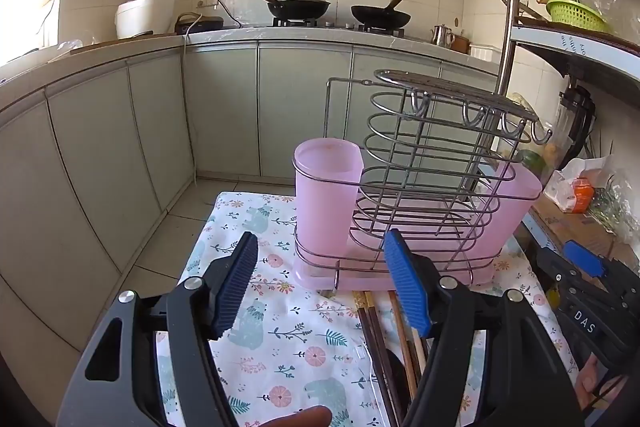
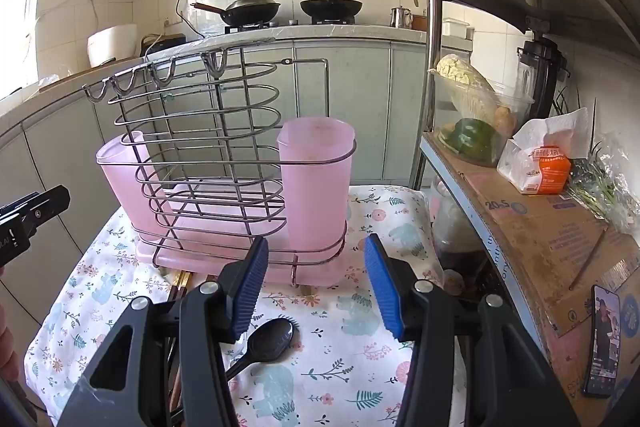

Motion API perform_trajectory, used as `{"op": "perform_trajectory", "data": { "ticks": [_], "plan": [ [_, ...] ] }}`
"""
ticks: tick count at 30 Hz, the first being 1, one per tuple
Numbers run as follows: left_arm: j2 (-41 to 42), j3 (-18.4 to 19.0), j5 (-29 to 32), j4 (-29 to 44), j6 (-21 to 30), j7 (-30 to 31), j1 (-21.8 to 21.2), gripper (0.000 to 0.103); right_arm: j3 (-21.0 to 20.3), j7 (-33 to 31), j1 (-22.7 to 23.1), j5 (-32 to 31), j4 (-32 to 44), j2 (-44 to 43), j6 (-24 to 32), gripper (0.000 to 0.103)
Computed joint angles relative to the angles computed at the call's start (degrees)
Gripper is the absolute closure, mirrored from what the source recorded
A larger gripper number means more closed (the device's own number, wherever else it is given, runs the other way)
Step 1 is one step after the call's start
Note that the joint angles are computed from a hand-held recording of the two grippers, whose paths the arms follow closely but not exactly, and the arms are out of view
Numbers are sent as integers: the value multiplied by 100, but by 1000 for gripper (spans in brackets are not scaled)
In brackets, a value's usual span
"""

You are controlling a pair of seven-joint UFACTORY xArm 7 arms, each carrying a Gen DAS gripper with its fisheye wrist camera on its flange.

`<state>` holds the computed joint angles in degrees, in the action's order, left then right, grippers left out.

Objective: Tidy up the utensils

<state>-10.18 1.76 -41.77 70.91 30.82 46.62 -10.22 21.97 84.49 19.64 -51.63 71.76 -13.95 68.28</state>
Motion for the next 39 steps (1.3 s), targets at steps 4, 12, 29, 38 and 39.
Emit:
{"op": "perform_trajectory", "data": {
  "ticks": [4, 12, 29, 38, 39],
  "plan": [
    [-2, -4, 20, 4, 14, -23, 6, 37, 2, -4, 3, -7, 9, 2, 12, 54],
    [-1, -4, 7, 0, 1, -6, 3, 37, 8, -11, 12, -4, 13, -10, 35, 54],
    [0, -2, -10, 0, 0, 0, 1, 37, 41, -18, 9, 0, 18, -39, 73, 54],
    [-1, -5, 7, 5, 12, -23, 6, 37, 48, -21, 12, -8, 30, -38, 87, 54],
    [-1, -5, 7, 5, 12, -23, 5, 37, 49, -20, 13, -11, 28, -40, 87, 54]
  ]
}}
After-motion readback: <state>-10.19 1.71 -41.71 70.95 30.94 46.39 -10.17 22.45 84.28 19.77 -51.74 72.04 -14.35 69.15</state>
